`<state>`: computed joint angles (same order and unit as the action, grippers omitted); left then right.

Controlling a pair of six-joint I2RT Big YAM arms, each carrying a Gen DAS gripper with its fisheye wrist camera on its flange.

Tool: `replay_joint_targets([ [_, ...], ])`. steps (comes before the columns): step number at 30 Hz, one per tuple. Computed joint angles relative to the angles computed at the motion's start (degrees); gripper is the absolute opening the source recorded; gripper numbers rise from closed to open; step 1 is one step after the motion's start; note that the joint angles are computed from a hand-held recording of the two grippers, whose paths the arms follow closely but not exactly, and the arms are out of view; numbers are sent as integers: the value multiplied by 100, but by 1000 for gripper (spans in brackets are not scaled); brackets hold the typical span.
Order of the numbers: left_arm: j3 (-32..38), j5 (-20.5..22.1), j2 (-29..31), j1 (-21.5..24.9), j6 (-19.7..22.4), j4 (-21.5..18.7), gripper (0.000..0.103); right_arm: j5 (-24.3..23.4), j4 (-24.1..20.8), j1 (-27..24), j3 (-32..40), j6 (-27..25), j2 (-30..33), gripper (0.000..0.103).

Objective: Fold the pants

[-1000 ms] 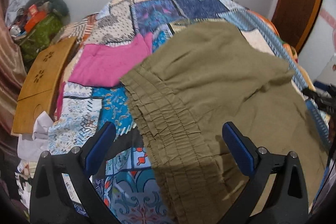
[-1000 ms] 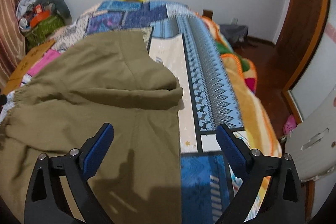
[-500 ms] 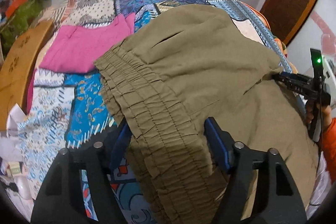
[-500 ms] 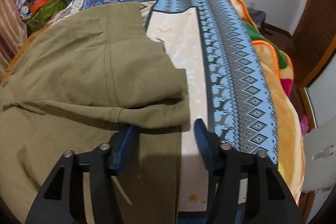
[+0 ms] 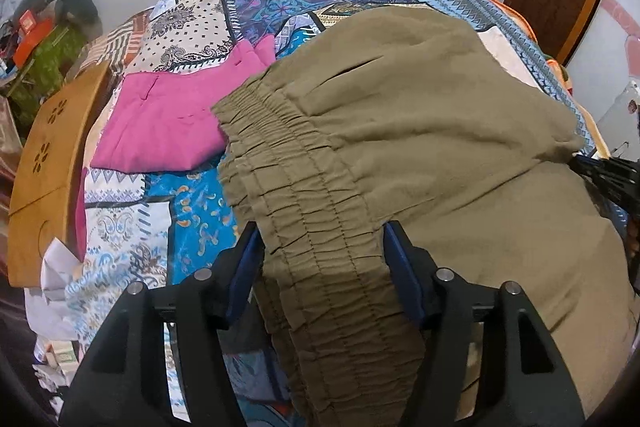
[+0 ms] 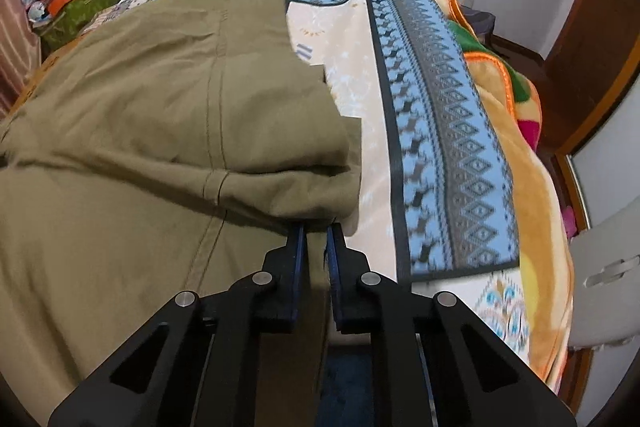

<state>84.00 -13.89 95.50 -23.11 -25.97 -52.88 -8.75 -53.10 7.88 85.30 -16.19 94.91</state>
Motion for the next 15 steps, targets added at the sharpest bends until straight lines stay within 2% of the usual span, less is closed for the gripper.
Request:
replay_joint_targets([
  [2, -54, 140, -30, 46, 57, 56, 65, -69, -56, -27, -75, 50, -83, 9],
  [5, -16, 156, -73, 25, -74, -132, 66, -51, 3, -29, -132, -79, -166, 11],
  [8, 9, -15, -171, -54, -61, -271, 66, -201, -333, -68, 79, -272, -148, 14],
  [10, 25, -166, -246, -95, 1, -298, 67, -505, -422, -166, 166, -270, -211, 25],
  [12, 101, -275, -273, -92, 10, -342, 70, -647, -278, -213, 170, -154, -315, 48],
  [13, 138, -292, -273, -77, 2, -355, 73, -684, -97, -225, 132, -82, -386, 50],
  [15, 228, -360, -253, -28, -67, -347, 88, -690, 135, -218, 181, 5, -421, 51],
])
